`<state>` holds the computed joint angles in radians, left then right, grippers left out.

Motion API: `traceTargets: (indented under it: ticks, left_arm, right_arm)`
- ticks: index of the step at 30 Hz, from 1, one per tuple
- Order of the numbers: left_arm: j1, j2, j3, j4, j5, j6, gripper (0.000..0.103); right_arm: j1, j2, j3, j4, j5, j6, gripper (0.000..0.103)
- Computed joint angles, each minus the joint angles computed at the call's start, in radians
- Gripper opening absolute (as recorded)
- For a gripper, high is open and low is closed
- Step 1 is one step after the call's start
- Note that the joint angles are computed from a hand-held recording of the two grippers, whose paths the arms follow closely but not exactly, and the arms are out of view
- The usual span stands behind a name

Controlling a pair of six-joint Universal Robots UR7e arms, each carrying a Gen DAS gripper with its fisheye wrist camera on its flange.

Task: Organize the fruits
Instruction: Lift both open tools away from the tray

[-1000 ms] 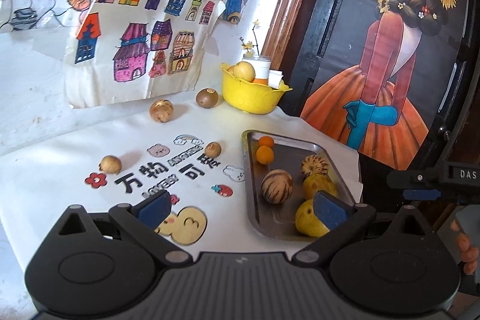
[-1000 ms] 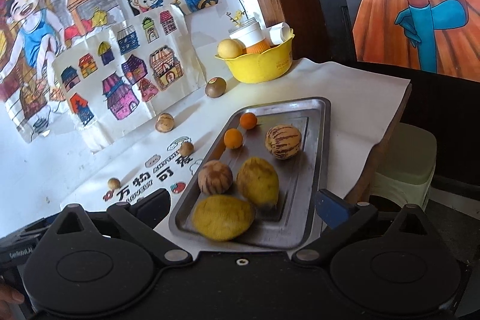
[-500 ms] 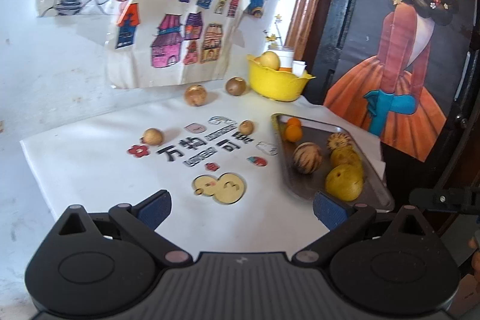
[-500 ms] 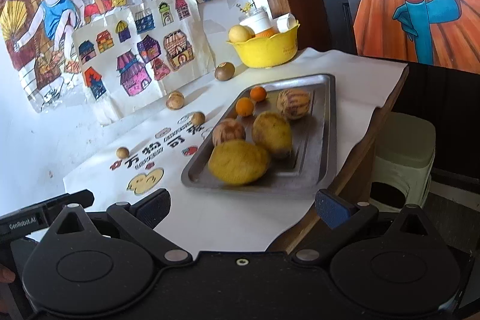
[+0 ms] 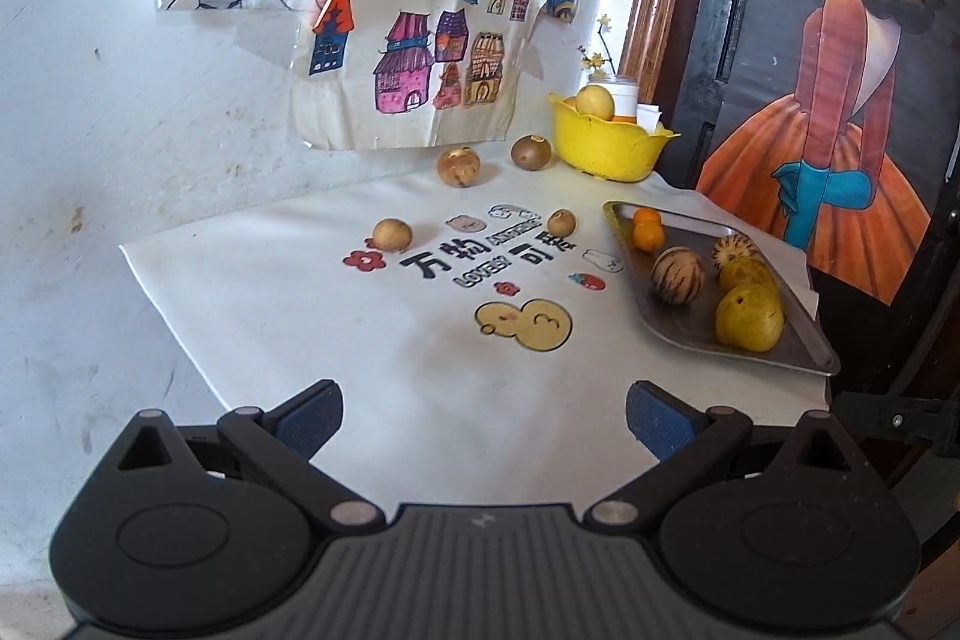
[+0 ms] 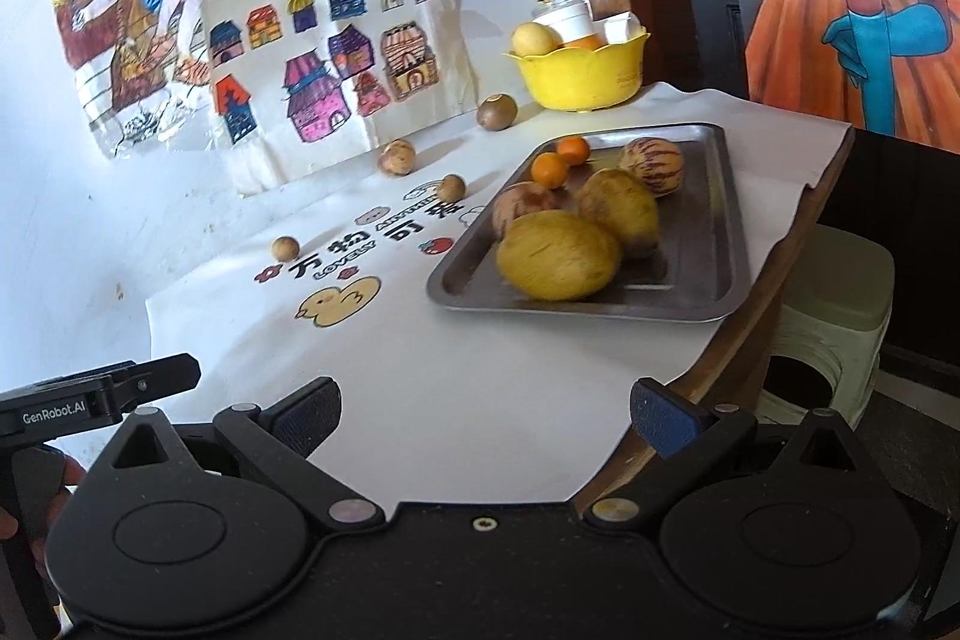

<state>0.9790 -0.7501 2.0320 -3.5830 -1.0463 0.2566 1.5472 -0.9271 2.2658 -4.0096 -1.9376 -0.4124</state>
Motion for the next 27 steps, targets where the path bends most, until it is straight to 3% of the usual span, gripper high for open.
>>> traceTargets:
  ticks: [7, 27]
  left_arm:
    - [0.014, -0.012, 0.005, 0.004, 0.017, 0.013, 0.103]
    - [0.080, -0.016, -0.067, 0.042, 0.059, -0.008, 0.103]
  right_arm:
    - [0.023, 0.045, -0.016, -0.003, -0.017, -0.005, 0.102]
    - [0.058, 0.110, -0.139, 0.168, -0.016, -0.051, 0.102]
